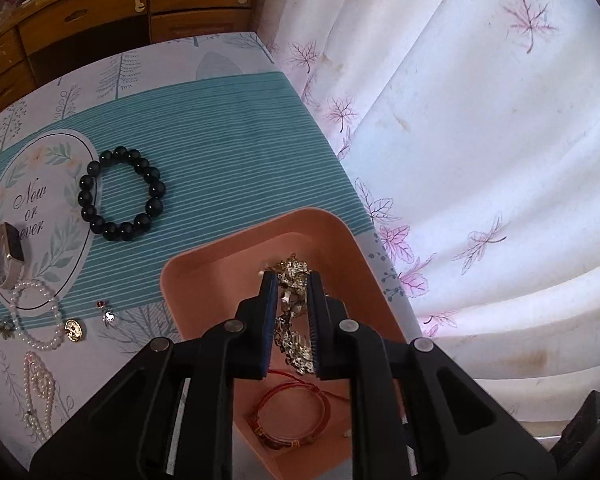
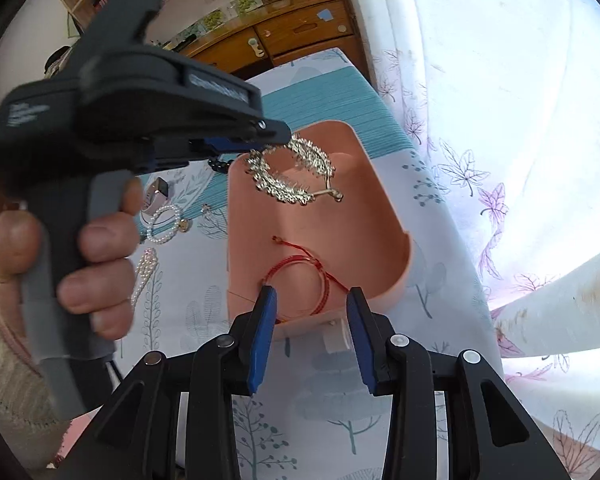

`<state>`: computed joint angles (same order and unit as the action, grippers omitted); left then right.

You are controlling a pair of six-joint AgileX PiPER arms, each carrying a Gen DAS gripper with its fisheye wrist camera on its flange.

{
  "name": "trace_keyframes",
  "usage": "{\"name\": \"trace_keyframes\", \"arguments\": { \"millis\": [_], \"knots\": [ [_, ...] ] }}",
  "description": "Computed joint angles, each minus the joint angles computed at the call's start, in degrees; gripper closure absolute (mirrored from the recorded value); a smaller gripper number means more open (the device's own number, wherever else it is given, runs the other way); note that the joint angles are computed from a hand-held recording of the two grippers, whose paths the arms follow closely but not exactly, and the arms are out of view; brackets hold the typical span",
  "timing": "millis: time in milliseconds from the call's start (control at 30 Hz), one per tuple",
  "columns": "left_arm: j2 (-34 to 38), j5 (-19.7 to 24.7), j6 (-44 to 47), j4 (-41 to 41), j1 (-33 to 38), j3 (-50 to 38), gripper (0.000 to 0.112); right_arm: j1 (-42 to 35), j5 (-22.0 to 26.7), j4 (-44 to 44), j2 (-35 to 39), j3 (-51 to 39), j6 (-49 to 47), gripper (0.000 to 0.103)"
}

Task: Organize jewelry
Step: 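Lower the red bracelet into the pink tray with the right tool while the left drops the brooch in, then withdraw both tools from the tray and move the right tool to the blue flower brooch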

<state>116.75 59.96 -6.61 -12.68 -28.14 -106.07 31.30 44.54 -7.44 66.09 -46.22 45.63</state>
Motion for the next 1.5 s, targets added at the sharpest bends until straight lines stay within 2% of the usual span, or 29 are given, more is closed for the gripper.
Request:
{"name": "trace_keyframes", "arguments": {
  "millis": [100, 167, 233, 533, 800, 1067, 1333, 1500],
  "knots": [
    [1.8, 1.4, 1.8, -0.5, 0.3, -0.6, 0.097, -1.0, 0.3, 1.2, -0.8, 0.6, -1.0, 0.066],
    [1.3, 1.9, 2.6, -1.5, 1.0, 0.6, 0.079, -0.6, 0.5, 0.5, -0.9, 0.8, -0.2, 0.066],
    [-0.8, 0.3, 2.5, -2.0, 1.8, 3.6, 0.068, 0.1, 0.9, -0.4, -1.1, 0.5, 0.5, 0.066],
    [-14.2, -7.3, 6.7, -4.5, 7.2, 19.1, 0.068, 6.0, 0.7, -5.9, 3.4, -2.3, 7.9, 0.066],
    [-27.7, -8.6, 15.0, -6.4, 14.7, 33.7, 0.068, 11.7, 2.2, -9.5, 6.4, -5.1, 13.6, 0.066],
    [-40.8, -6.4, 22.9, -9.6, 26.3, 44.5, 0.068, 16.7, 4.2, -13.3, 8.6, -7.2, 17.8, 0.066],
    [-48.8, -1.2, 30.8, -10.6, 42.6, 49.0, 0.068, 21.7, 6.5, -15.7, 10.7, -11.3, 18.3, 0.066],
    [-52.2, -0.8, 35.2, -9.9, 51.1, 51.2, 0.068, 26.0, 7.1, -15.3, 14.9, -16.6, 14.2, 0.066]
  ]
}}
